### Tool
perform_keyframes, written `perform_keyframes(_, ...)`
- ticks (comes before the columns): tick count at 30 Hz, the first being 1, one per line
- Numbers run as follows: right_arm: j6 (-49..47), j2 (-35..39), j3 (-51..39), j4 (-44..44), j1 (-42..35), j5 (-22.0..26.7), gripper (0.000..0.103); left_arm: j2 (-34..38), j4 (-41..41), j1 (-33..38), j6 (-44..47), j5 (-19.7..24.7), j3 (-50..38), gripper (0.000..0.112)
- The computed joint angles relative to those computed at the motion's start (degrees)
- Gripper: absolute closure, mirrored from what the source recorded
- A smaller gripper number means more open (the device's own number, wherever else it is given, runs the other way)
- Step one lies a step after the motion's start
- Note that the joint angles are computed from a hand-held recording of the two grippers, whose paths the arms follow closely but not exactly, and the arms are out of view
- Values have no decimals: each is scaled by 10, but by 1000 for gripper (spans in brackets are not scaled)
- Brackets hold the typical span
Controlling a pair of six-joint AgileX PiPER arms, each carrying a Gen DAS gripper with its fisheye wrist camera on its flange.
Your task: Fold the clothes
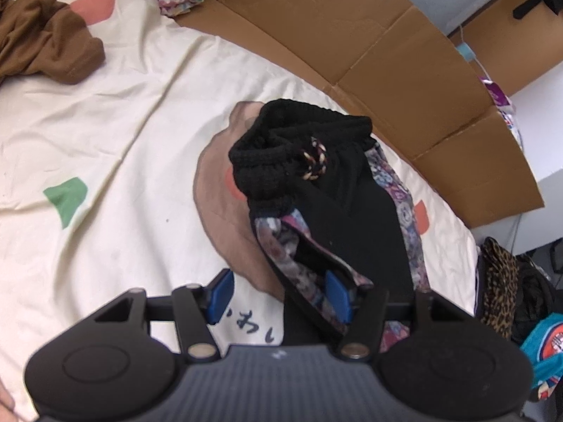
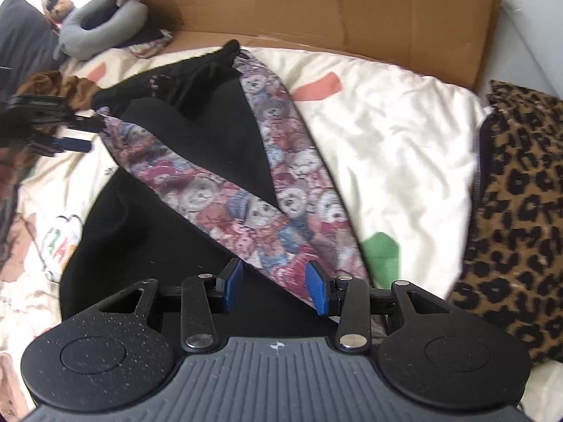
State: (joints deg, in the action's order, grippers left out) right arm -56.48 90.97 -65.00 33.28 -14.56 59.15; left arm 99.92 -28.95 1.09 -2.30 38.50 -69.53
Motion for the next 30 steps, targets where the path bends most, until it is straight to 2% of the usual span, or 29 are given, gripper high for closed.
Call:
perform_keyframes(2, -26, 0, 17, 21, -2, -13, 55, 10, -7, -1, 5, -8, -4, 53)
perform_keyframes(6, -60, -7, 64, 51, 8, -62, 50, 19, -42, 3, 30, -25, -5, 62)
perform_keyframes(9, -79, -5, 91, 63, 19, -88, 50, 24, -41, -2, 26, -26, -20, 87)
perform_keyframes(13, -114, -11, 126, 75, 30, -127, 50, 31, -4, -15, 4, -10, -64, 99)
perform_keyframes(20, -146, -13, 140, 104, 14, -144, 50, 71, 55, -42, -36, 36, -181, 103)
perform_keyframes(23, -162, -11, 141, 126, -1, -145, 50, 105, 95, -58, -69, 59, -245, 103)
perform_keyframes(30, -192, 5, 126, 151, -33, -137, 51, 199, 129, -75, -109, 106, -399, 104)
